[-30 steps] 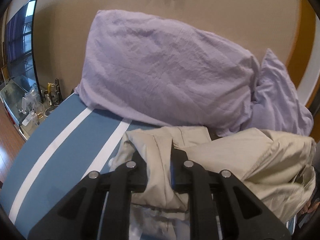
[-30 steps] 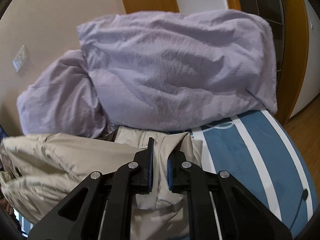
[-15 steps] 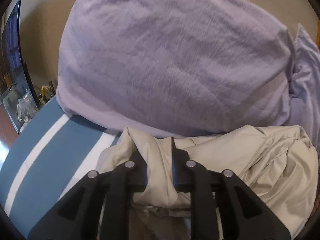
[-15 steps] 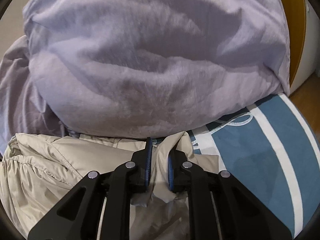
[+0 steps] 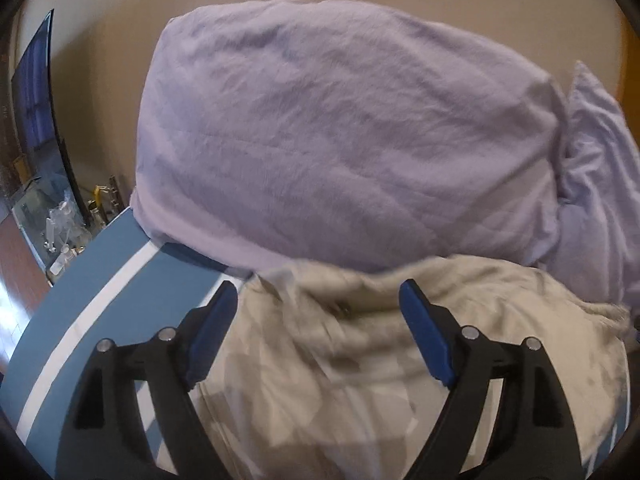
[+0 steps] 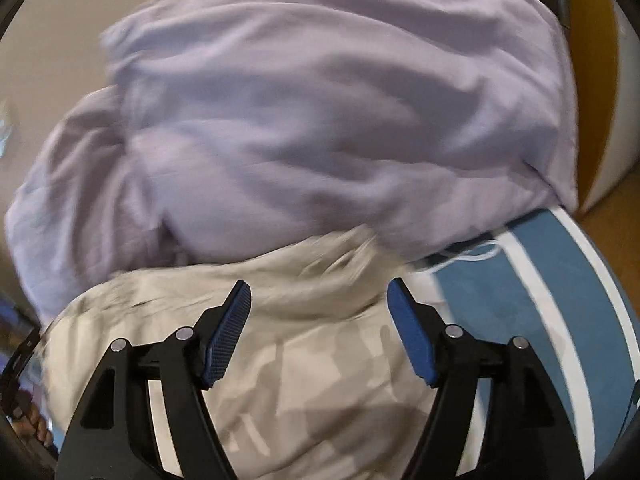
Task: Fold large clothes
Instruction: 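Open both grippers and press the folded jacket flat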
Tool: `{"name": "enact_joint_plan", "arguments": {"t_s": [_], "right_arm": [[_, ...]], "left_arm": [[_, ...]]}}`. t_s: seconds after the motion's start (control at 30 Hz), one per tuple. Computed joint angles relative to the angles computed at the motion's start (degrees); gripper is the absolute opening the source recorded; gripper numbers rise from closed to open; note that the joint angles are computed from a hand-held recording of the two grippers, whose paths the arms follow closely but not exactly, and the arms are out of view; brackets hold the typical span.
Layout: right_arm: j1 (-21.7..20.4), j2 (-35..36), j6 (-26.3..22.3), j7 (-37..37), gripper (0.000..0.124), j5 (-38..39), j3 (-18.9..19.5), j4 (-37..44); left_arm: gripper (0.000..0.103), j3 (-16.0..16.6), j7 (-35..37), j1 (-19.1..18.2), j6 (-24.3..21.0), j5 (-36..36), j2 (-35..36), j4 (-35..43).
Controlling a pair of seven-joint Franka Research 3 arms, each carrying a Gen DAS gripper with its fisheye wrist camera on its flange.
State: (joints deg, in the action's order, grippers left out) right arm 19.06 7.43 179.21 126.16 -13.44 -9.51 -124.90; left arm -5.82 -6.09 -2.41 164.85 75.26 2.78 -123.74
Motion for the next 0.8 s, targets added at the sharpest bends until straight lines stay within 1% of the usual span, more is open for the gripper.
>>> {"name": "enact_joint_plan", "arguments": {"t_s": [0.07,0.13,0.2,0.27,0.3,0.33,0.4,0.5,0.57,0.6,0.67,0.73,0.8], "right_arm": [[-3.0,-0.45,-0.27,-7.86,0.072,6.54,6.41,0.0],[-4.43,-0.42,-0.69,-15.46,0.072,12.66,11.39,-0.03],[-3.11,-0.19,-1.77,-19.58,0.072,14.96,13.07,0.4],[-1.68,0.4,-2.93,-22.34,0.072,16.38,13.45,1.32],[-0.76,0.47,-3.01,-23.04,0.072,16.52,13.29,1.29],[1.18,0.47,-3.0,-21.86,0.072,14.58,11.91,1.17],[5.74,0.14,-2.73,-16.08,0.072,7.37,7.53,0.55],[9.52,-0.14,-2.47,-7.55,0.072,-2.87,2.69,-0.15],[10.05,0.04,-2.25,-3.1,0.071,-7.61,1.33,-0.22],[9.77,0.15,-2.06,-1.95,0.071,-8.9,1.31,-0.31],[8.54,0.4,-2.25,-1.86,0.071,-9.42,2.2,-0.57],[7.29,1.92,-3.37,-3.0,0.069,-8.37,3.42,0.46],[8.17,3.98,-3.82,-1.81,0.068,-9.49,2.26,1.84]], "left_arm": [[0.083,-0.77,1.18,-0.66,-0.02,-0.55,-1.46,-1.32],[0.083,-1.88,3.8,-1.53,-0.63,-2.5,-2.48,-2.29],[0.083,-2.86,6.37,-2.4,-0.43,-4.5,-2.88,-2.93],[0.083,-3.45,8.34,-3.1,0.32,-6.49,-2.92,-3.32],[0.083,-3.75,9.15,-3.49,0.71,-7.4,-2.92,-3.53],[0.083,-4.01,9.25,-3.88,0.82,-7.74,-3.08,-3.77],[0.083,-4.38,9.16,-4.49,1.74,-7.82,-3.02,-4.07],[0.083,-4.83,8.29,-5.43,1.98,-6.85,-2.42,-3.86],[0.083,-5.08,6.82,-6.32,1.66,-4.96,-1.37,-3.19],[0.083,-5.22,6.01,-6.93,0.6,-3.62,-0.67,-2.55],[0.086,-5.31,4.71,-8.18,-2.03,-1.12,0.52,-1.35],[0.087,-5.19,3.72,-9.4,-4.87,1.02,1.96,0.01],[0.087,-4.96,3.24,-10.52,-7.91,2.75,3.82,1.71]]}}
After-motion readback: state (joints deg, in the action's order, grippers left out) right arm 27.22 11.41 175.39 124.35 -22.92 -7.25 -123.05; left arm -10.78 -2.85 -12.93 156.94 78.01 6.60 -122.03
